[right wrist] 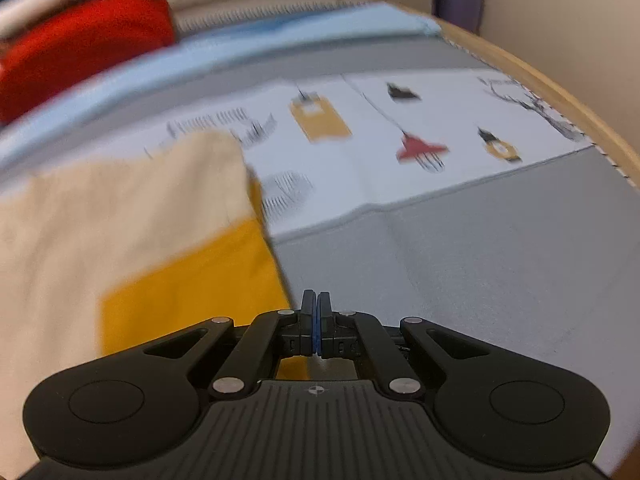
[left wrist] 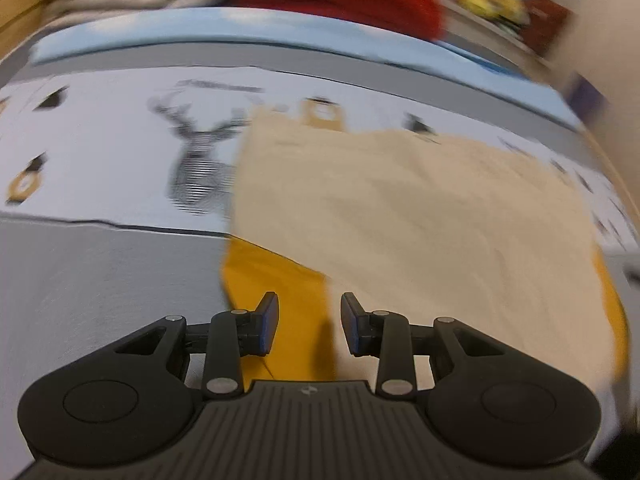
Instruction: Fold large clothes
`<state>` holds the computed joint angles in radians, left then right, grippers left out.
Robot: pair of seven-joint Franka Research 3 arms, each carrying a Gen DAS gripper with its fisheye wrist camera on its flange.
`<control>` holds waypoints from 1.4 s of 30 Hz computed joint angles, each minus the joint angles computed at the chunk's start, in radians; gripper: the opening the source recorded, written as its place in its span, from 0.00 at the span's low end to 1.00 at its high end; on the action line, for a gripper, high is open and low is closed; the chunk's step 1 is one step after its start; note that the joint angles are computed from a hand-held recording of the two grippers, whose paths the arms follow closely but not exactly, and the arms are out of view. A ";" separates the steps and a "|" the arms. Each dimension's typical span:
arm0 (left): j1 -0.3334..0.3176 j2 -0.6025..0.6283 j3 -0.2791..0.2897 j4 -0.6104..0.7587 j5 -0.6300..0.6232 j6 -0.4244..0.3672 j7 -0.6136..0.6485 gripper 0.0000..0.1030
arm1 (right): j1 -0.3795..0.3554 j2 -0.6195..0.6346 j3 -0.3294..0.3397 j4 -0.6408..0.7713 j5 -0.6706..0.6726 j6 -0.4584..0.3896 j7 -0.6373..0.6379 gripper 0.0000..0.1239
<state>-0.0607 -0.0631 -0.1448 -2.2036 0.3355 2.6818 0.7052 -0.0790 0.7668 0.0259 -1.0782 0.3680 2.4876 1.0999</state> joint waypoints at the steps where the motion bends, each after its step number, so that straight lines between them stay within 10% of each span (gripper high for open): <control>1: -0.014 -0.018 0.002 -0.021 -0.064 0.012 0.079 0.37 | -0.044 -0.031 0.058 -0.037 0.064 -0.016 -0.102 0.02; 5: -0.068 -0.048 0.032 -0.079 -0.363 -0.076 0.421 0.37 | -0.150 -0.121 0.160 -0.145 0.181 -0.177 -0.441 0.03; 9: -0.048 -0.067 0.002 -0.094 -0.255 -0.225 0.363 0.36 | -0.036 -0.131 -0.010 -0.182 -0.036 -0.264 -0.409 0.02; 13: -0.070 -0.132 0.010 -0.146 -0.306 -0.176 0.378 0.35 | -0.038 -0.168 -0.032 -0.236 -0.018 -0.242 -0.397 0.00; 17: -0.068 -0.089 -0.015 -0.099 -0.244 -0.315 0.338 0.35 | 0.003 -0.183 -0.085 -0.268 -0.106 -0.242 -0.350 0.00; 21: -0.064 -0.155 -0.055 -0.080 -0.089 -0.335 0.174 0.35 | 0.016 -0.255 -0.091 -0.378 -0.136 -0.082 -0.340 0.00; 27: -0.042 -0.261 -0.143 -0.038 0.168 -0.294 -0.182 0.37 | -0.080 -0.419 0.027 -0.472 0.212 0.102 -0.428 0.08; 31: -0.062 -0.291 -0.213 -0.028 0.277 -0.255 -0.419 0.37 | -0.118 -0.593 0.078 -0.620 0.545 0.135 -0.646 0.30; 37: -0.121 -0.217 -0.253 -0.081 0.376 -0.143 -0.704 0.37 | -0.059 -0.809 0.045 -0.911 0.884 0.143 -0.903 0.33; 42: -0.165 -0.146 -0.185 -0.127 0.310 -0.067 -0.767 0.33 | 0.018 -0.801 0.016 -0.998 0.770 0.222 -0.837 0.33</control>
<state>-0.2255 -0.2091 -0.3294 -2.3305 0.6451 2.6146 -0.0616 -0.0606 -0.0338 0.0421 -2.0763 1.1381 2.7099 0.2627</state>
